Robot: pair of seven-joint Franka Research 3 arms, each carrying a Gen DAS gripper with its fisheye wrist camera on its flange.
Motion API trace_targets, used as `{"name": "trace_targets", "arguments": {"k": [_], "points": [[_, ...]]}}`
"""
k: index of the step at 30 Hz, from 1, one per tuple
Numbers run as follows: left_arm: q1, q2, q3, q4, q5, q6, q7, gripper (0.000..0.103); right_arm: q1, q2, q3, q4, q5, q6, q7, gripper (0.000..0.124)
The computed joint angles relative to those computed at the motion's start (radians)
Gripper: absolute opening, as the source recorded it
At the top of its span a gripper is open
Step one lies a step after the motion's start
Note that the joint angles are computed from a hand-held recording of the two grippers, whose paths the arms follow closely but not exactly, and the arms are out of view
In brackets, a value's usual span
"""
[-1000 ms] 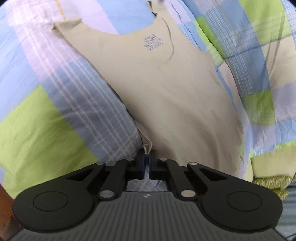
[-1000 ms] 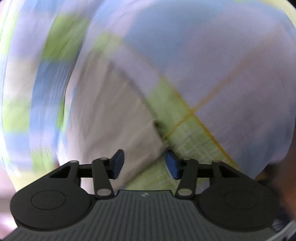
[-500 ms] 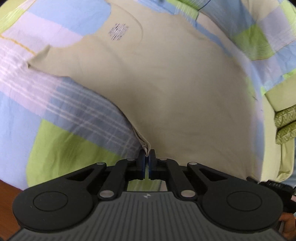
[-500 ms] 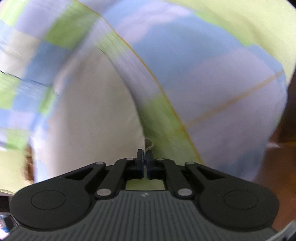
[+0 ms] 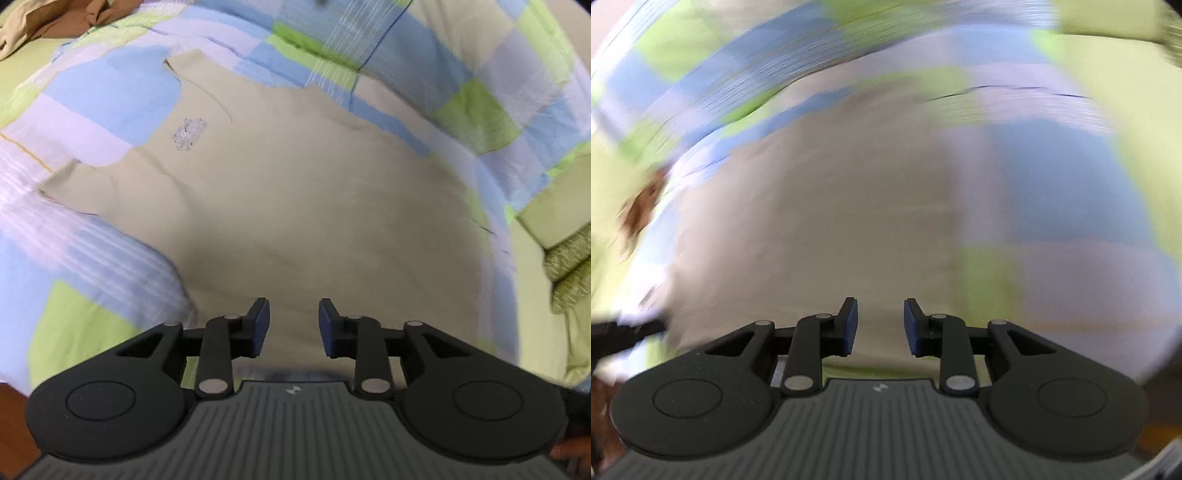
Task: Fold clothes
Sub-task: 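Spread the undershirt flat on the sheet and open both tools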
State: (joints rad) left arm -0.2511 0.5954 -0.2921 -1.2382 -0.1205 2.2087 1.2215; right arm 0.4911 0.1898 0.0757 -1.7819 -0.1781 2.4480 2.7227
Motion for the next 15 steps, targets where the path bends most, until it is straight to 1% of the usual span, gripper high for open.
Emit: {"name": "trace_targets", "arguments": {"k": [1,2,4,5,6,7,8,9,10,11,12,13,14,15], "points": [[-0.013,-0.015,0.017,-0.035,0.014,0.006,-0.049,0.033,-0.027,0.04,0.022,0.036,0.081,-0.035,-0.136,0.022],[-0.02,-0.047,0.026,-0.087,0.022,0.021,-0.098,0.033,-0.037,0.056,0.032,0.059,0.128,-0.098,-0.212,0.022],[-0.023,-0.152,0.03,-0.228,0.019,0.072,-0.195,0.034,-0.053,0.041,0.039,0.051,0.191,-0.154,-0.339,0.022],[-0.032,-0.197,0.033,-0.275,0.028,0.067,-0.251,0.034,-0.062,0.026,0.042,0.039,0.219,-0.177,-0.41,0.022],[-0.047,-0.221,0.036,-0.288,0.049,0.034,-0.305,0.034,-0.075,0.014,0.045,0.034,0.252,-0.213,-0.495,0.022],[-0.068,-0.241,0.041,-0.299,0.079,0.018,-0.373,0.034,-0.095,0.007,0.046,0.047,0.294,-0.273,-0.604,0.022],[-0.096,-0.268,0.051,-0.319,0.122,0.012,-0.473,0.034,-0.107,0.006,0.043,0.06,0.32,-0.316,-0.675,0.022],[-0.115,-0.284,0.057,-0.329,0.158,0.018,-0.559,0.034,-0.117,0.002,0.039,0.063,0.341,-0.331,-0.742,0.022],[-0.136,-0.297,0.065,-0.337,0.2,0.027,-0.659,0.034,-0.135,-0.003,0.036,0.064,0.369,-0.333,-0.851,0.024],[-0.148,-0.308,0.072,-0.346,0.236,0.039,-0.75,0.035,-0.146,-0.005,0.033,0.064,0.389,-0.317,-0.933,0.029],[-0.152,-0.315,0.077,-0.353,0.269,0.054,-0.815,0.035,-0.156,-0.005,0.029,0.064,0.414,-0.3,-0.993,0.032],[-0.164,-0.313,0.092,-0.349,0.33,0.07,-0.907,0.037,-0.167,-0.003,0.026,0.066,0.441,-0.285,-1.055,0.039],[-0.169,-0.305,0.109,-0.341,0.396,0.079,-0.982,0.039,-0.178,-0.001,0.023,0.067,0.472,-0.271,-1.109,0.04],[-0.167,-0.288,0.122,-0.326,0.45,0.086,-1.026,0.041,-0.188,0.0,0.021,0.064,0.509,-0.259,-1.14,0.04]]}}
